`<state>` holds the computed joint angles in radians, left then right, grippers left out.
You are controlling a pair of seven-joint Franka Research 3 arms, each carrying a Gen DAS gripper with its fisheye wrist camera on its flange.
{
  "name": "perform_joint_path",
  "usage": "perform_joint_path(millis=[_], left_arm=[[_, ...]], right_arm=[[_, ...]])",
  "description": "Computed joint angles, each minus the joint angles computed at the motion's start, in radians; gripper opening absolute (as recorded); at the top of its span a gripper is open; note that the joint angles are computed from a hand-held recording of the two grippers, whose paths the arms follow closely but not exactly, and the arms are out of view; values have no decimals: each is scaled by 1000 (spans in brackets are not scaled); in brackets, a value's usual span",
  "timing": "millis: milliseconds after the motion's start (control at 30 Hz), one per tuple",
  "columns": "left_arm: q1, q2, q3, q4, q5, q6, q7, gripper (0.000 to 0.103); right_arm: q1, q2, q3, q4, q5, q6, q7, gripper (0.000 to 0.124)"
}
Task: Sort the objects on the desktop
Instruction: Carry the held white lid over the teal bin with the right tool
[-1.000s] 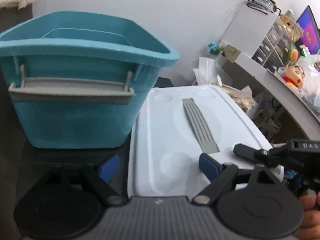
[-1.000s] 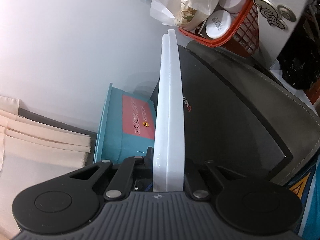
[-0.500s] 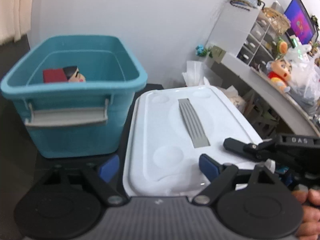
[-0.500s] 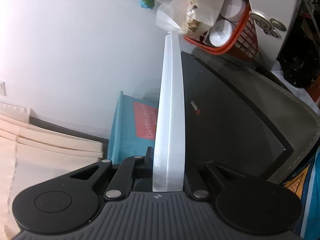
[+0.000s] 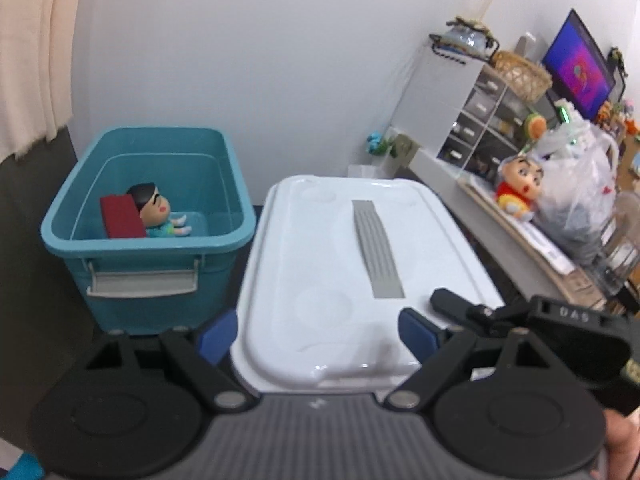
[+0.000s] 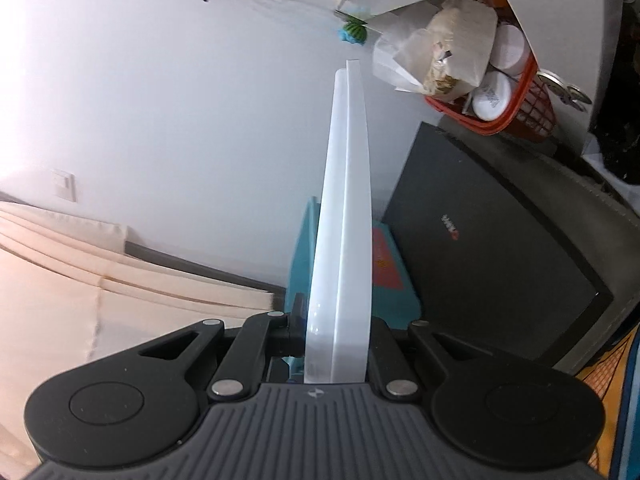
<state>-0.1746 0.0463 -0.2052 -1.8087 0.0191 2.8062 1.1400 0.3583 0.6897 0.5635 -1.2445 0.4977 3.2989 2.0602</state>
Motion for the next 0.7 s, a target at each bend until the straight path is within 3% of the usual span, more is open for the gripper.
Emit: perform_joint_path(millis=[100,300,700], left_arm=[[-5,-16,1,7,46,-17,-26,89],[-9,-54,3,-9,49,-24,-53,90],[-13,-117,17,-52,44,-19,-36,90]], right_arm=[[-86,15,134,-32,-46,42,-36,8],[-207,47,315,-88,-190,97,-8,8],[-299,124,468,-102,-439,96,98,8]])
